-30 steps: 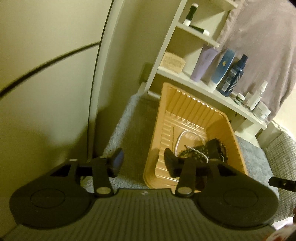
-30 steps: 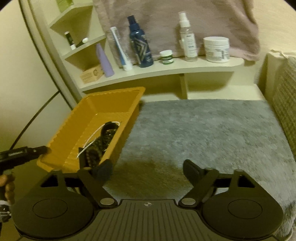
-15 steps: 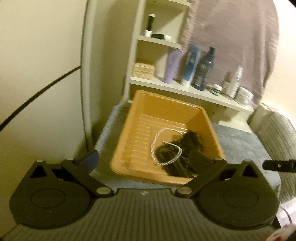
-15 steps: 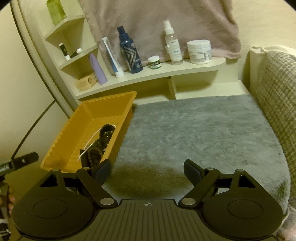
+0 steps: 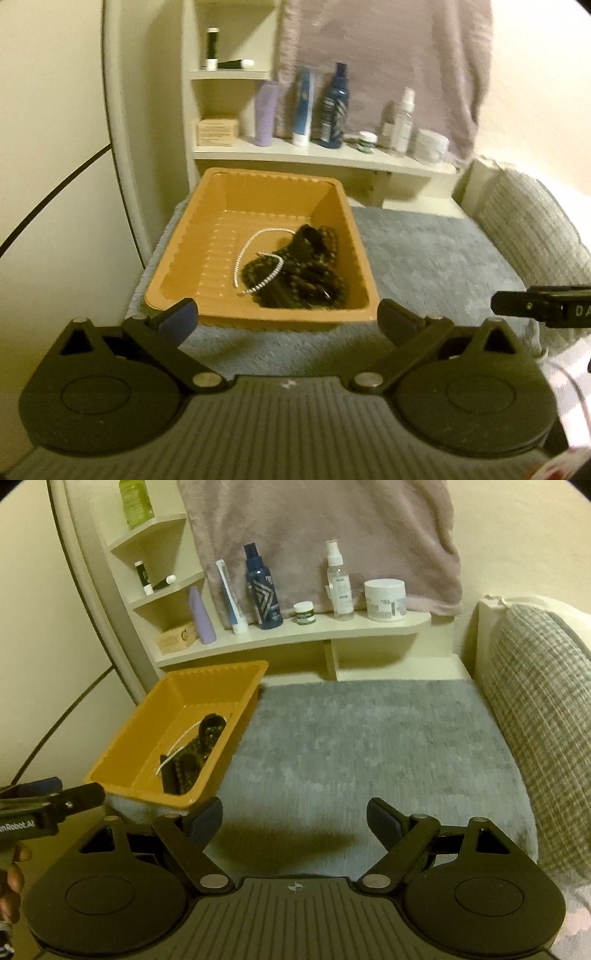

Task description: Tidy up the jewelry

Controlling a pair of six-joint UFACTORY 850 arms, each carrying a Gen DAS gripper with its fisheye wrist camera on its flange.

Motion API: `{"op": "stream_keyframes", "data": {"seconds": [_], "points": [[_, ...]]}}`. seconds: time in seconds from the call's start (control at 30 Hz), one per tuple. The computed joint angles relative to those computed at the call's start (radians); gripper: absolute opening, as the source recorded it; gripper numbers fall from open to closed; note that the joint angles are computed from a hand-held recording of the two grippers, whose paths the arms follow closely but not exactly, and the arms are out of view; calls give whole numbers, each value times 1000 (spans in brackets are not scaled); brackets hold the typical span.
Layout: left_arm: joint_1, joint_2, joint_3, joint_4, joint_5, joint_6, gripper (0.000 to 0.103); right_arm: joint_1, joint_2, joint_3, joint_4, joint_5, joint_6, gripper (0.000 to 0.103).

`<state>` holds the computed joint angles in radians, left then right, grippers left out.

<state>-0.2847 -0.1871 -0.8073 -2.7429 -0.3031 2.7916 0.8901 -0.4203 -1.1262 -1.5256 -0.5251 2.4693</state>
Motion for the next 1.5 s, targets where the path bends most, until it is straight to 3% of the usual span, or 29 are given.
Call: {"op": "stream_keyframes", "data": {"seconds": [0.13,0.4,0.57,1.5], "points": [[-25,8,11,-25,37,25,102,15,6,12,43,3,-31,85],[-71,14,39,-209,67,185,102,46,8,25,92,-31,-70,85],[-76,17,52,-117,76,102,102,63,7,25,101,-59,-61,85],[-76,28,71,-140,37,125,102,54,-8,13,110,-33,-110,85]]}}
